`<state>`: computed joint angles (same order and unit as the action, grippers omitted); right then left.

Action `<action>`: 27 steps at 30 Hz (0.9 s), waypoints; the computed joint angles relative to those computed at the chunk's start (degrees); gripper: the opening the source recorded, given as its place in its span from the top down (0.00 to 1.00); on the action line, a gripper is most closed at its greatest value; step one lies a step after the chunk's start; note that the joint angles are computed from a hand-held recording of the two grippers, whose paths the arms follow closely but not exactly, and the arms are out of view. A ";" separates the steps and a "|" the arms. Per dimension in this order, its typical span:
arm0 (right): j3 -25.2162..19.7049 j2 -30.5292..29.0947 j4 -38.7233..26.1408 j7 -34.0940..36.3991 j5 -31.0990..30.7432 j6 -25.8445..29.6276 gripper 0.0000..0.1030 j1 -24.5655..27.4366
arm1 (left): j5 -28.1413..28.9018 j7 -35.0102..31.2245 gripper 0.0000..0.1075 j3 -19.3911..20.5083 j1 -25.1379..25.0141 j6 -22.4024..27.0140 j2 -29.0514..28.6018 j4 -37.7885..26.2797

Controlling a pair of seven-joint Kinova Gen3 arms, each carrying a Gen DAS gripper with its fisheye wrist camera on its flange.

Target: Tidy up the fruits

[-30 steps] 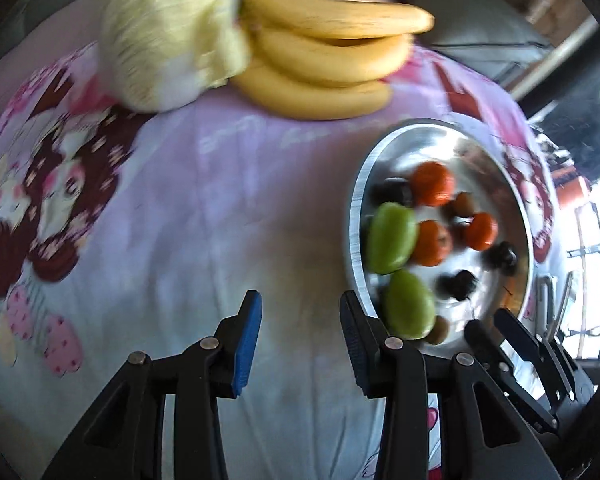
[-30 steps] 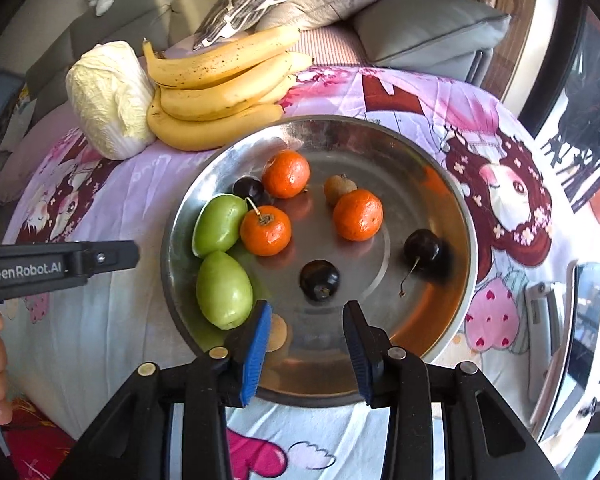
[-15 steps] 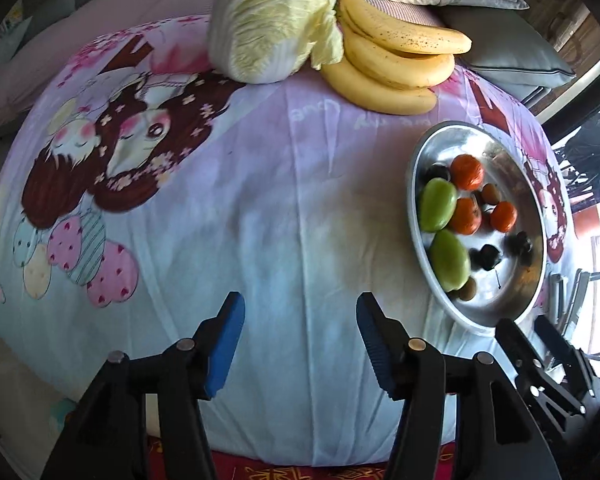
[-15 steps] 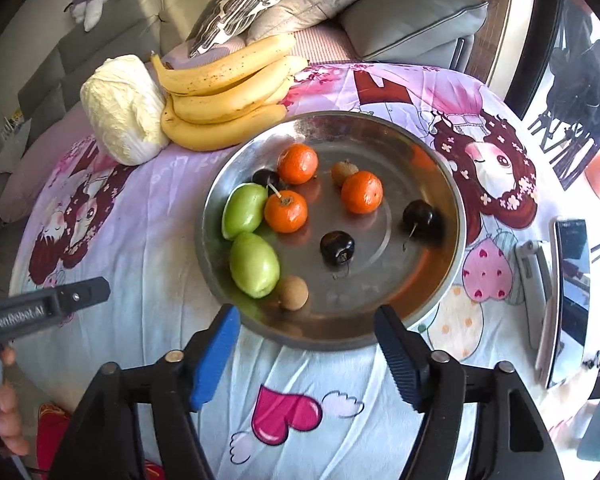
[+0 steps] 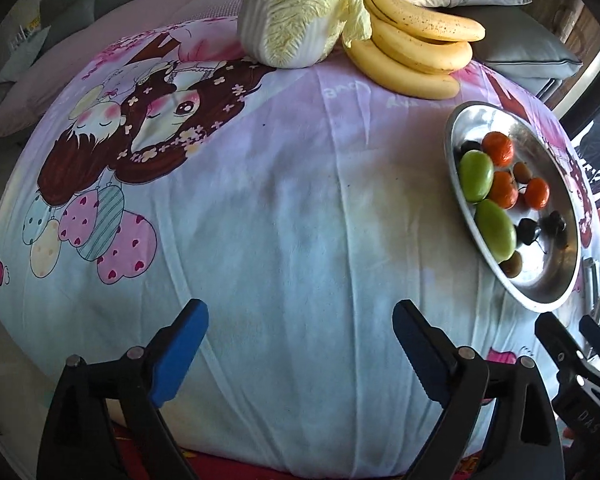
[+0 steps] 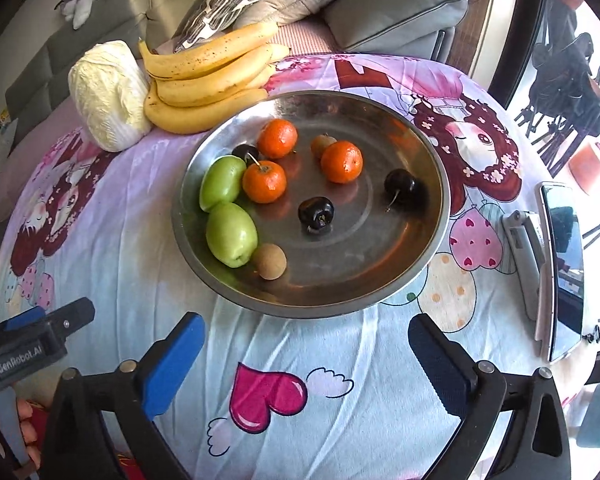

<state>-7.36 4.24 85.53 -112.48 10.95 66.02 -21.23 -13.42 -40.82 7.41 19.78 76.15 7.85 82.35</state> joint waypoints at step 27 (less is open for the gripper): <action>-0.77 -1.92 4.40 -6.10 5.20 -4.12 0.00 -0.38 | -6.94 4.76 0.13 1.17 3.56 -2.53 -0.95 3.52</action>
